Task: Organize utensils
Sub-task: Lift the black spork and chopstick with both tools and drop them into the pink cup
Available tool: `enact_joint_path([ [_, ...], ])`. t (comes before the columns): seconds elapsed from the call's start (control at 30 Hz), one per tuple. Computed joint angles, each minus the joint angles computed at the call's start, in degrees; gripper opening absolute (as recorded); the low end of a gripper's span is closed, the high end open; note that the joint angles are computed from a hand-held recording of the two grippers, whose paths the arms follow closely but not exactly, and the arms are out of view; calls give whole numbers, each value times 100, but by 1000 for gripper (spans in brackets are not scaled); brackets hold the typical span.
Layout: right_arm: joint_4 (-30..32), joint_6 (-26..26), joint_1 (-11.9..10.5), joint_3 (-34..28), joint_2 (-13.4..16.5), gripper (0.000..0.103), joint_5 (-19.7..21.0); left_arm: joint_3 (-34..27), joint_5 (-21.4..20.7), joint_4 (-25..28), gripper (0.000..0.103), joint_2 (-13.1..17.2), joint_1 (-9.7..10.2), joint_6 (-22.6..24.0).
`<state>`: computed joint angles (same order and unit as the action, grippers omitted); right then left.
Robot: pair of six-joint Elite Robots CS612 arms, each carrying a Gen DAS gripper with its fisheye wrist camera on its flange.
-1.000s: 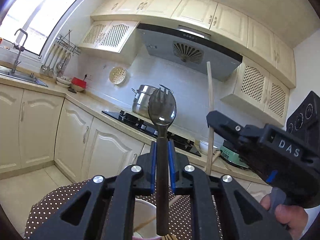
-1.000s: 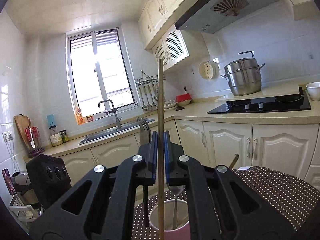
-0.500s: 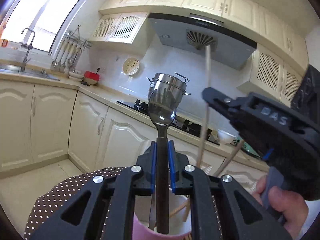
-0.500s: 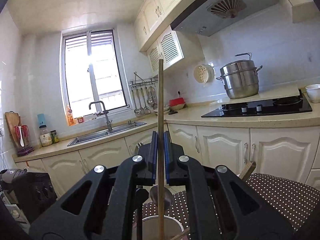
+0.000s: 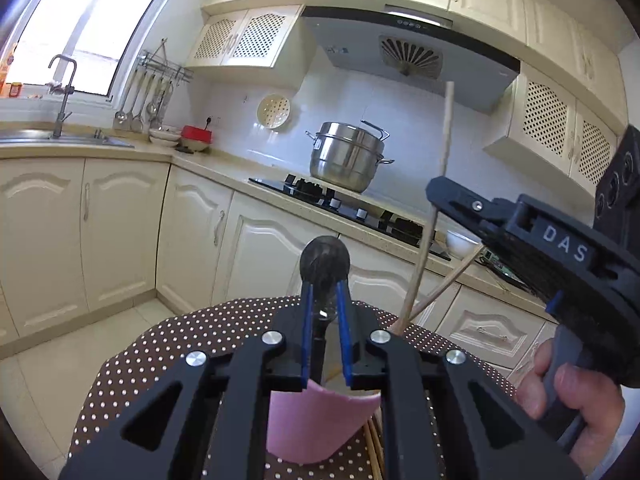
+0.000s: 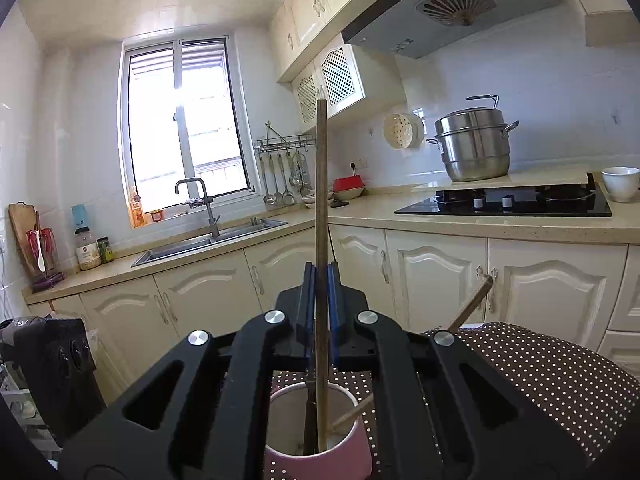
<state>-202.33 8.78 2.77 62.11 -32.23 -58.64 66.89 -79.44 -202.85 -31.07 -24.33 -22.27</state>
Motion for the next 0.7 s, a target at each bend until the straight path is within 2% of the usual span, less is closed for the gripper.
enact_joint_path([
  [0.07,10,-1,-4,110,-60,7,-29,97,22,99,29,-72,3,-133],
  [0.2,63,-92,7,277,-149,7,-85,282,176,253,42,-213,-15,-178],
  [0.33,161,-196,28,416,-217,7,-161,428,259,496,49,-348,-27,-281],
  [0.7,417,-315,48,775,-428,8,-372,743,377,471,59,-588,-93,-223],
])
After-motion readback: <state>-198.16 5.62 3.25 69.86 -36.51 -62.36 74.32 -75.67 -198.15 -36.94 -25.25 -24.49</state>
